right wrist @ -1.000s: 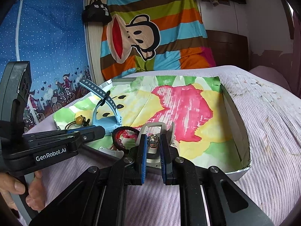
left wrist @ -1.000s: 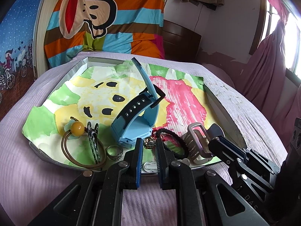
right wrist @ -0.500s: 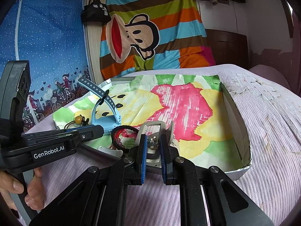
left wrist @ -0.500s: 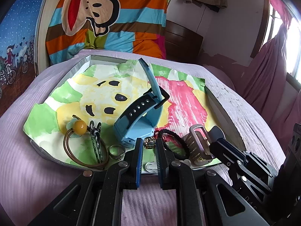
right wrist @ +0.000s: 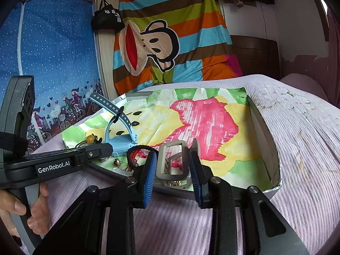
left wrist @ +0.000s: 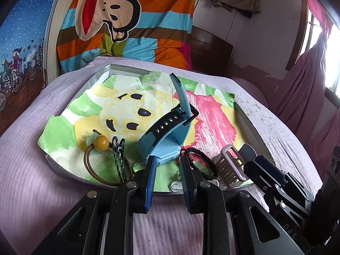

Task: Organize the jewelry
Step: 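Withdraw both open tools from the tray back over the bed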

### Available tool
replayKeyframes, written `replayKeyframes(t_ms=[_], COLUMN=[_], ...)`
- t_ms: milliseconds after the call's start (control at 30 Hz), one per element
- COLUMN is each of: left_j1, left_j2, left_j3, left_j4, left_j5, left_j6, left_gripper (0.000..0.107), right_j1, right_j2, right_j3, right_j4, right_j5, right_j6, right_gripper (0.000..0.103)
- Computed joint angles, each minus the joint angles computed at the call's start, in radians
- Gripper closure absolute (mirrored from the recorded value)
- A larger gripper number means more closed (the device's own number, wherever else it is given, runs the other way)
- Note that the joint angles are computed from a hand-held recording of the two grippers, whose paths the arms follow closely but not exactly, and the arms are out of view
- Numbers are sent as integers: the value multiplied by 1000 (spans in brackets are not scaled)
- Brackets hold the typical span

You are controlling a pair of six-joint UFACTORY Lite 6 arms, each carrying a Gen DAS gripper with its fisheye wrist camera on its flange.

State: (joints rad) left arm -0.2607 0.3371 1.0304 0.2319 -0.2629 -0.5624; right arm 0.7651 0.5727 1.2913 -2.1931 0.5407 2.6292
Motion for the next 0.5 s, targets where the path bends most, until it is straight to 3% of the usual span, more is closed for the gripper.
replayKeyframes(t_ms=[133,167,233,333,500], left_j1=[4,6,12,19,22], left_j2=[-38,-51,-79,-119,-199], left_j3=[-40,-54,-87,-125,-208], left_j4=[-65,-82,-102,-137,-241], left_j5=[-13,-20,-42,-53,-97], left_j6=[60,73,88,127,222], left_gripper=[75,69,61,58,37], right_j1=[5,7,9,11,18], right_j2=[-16,-22,-34,-56,-88], right_j3=[-22,-30,-47,-82,-131], right_j4=[-17,-23,-28,-51,-73], right_j5=[22,29,46,73,118], right_j6=[29,37,54,98,151], right_gripper=[68,68,58,55,45])
